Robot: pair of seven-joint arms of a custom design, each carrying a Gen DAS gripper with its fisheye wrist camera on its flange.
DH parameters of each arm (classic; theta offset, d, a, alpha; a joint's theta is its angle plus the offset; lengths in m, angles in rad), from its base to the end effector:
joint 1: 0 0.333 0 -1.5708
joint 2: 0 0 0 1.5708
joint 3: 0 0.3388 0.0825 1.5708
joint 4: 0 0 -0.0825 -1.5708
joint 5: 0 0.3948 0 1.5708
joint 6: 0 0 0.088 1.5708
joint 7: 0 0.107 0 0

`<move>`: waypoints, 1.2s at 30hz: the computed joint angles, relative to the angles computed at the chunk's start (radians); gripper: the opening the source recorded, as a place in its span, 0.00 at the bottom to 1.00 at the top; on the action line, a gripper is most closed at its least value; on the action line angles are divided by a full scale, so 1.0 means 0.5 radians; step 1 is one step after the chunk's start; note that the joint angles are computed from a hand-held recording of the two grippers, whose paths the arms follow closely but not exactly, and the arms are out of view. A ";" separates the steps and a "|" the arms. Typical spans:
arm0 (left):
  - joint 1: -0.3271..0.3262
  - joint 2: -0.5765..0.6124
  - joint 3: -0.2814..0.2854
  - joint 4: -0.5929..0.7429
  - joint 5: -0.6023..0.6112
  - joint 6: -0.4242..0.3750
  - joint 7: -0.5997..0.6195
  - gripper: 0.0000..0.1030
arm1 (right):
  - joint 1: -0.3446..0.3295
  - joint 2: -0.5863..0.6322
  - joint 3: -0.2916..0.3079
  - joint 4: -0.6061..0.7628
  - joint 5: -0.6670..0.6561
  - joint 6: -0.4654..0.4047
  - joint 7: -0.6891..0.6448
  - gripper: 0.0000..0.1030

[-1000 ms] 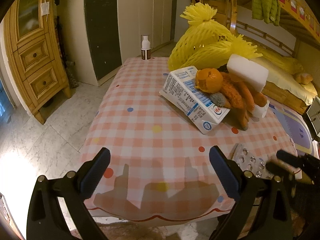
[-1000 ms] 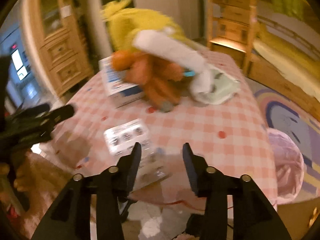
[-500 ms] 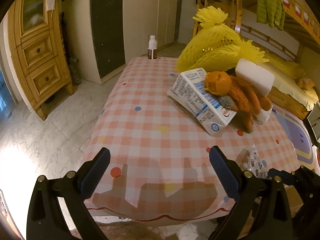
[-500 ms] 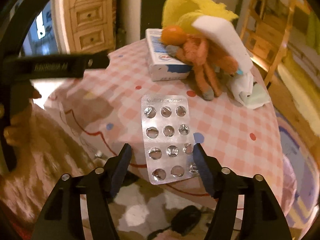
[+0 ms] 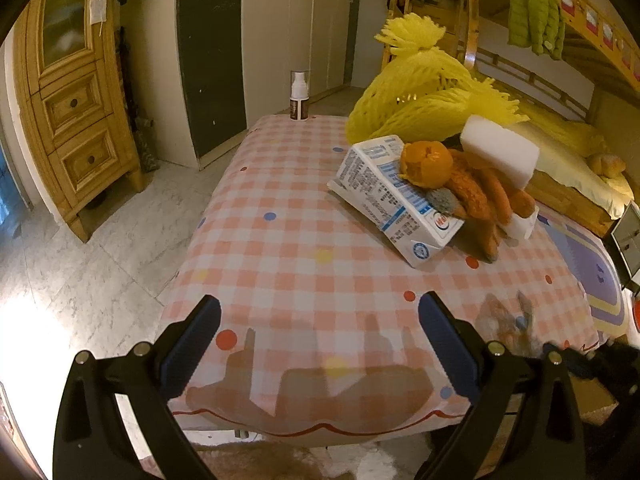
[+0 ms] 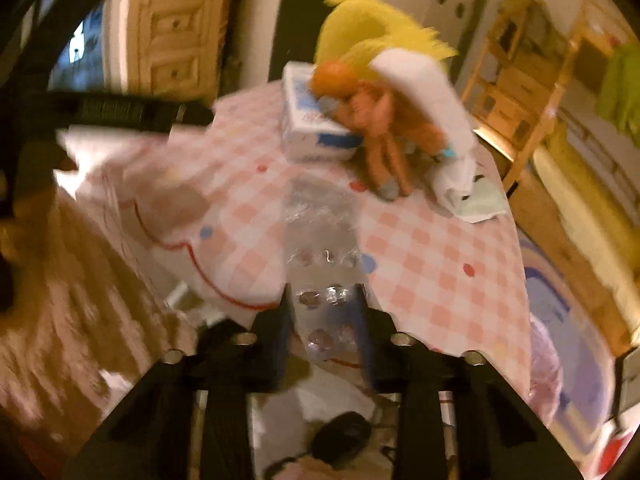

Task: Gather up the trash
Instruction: 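Lift the blister pack off the table with the right tool, then grasp the yellow mesh net with the left tool while the right tool holds the blister pack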

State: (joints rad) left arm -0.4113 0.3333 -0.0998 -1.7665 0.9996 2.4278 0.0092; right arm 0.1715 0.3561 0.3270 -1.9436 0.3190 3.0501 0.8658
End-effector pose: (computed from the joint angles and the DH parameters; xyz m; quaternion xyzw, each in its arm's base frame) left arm 0.6064 -0.3288 0.4275 -0.7657 0.5154 -0.2315 0.3073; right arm 0.6171 0.2835 0.4078 -0.8619 0.3335 -0.2054 0.3220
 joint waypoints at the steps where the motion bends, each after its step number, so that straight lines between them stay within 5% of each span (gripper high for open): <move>1: -0.004 0.001 0.000 0.002 0.003 -0.008 0.001 0.93 | -0.075 -0.002 0.076 0.005 0.086 0.024 -0.015 0.16; 5: -0.011 0.008 -0.001 0.012 0.007 -0.026 0.004 0.93 | -0.174 0.023 0.164 0.068 0.249 0.094 0.047 0.04; 8: -0.014 0.012 -0.001 0.016 0.013 -0.030 -0.001 0.93 | -0.036 0.036 -0.031 0.121 0.185 0.075 0.279 0.04; 11: -0.014 0.011 0.002 0.013 0.025 -0.012 -0.012 0.93 | -0.170 0.107 0.094 0.241 0.256 -0.084 0.256 0.06; 13: -0.009 0.008 0.004 0.009 0.036 0.015 -0.017 0.93 | -0.106 0.112 0.016 0.264 0.222 -0.123 0.292 0.08; 15: 0.001 -0.001 0.008 -0.002 0.052 0.069 -0.028 0.93 | -0.040 0.100 -0.063 0.254 0.180 -0.097 0.347 0.05; 20: 0.044 -0.024 0.017 -0.020 0.069 0.221 -0.016 0.93 | -0.186 0.104 0.109 0.296 0.291 0.076 0.225 0.04; 22: 0.037 -0.005 0.030 0.029 0.094 0.198 0.017 0.93 | -0.099 0.162 -0.003 0.423 0.188 0.090 0.294 0.04; 26: 0.027 0.064 0.058 0.195 0.170 0.164 0.204 0.93 | -0.068 0.354 -0.054 0.755 0.074 0.034 0.404 0.04; 30: 0.032 0.194 0.109 0.441 0.264 0.167 0.433 0.93 | -0.196 0.507 0.115 0.937 0.112 0.072 0.418 0.04; 36: 0.142 0.474 0.104 0.789 -0.091 0.325 1.003 0.87 | -0.198 0.603 0.120 1.085 0.068 0.007 0.486 0.05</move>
State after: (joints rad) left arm -0.3404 0.5702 -0.0481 -1.3722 0.9539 2.5902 0.5108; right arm 0.0724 0.6578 0.3868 -1.4009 0.3530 3.0537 1.1088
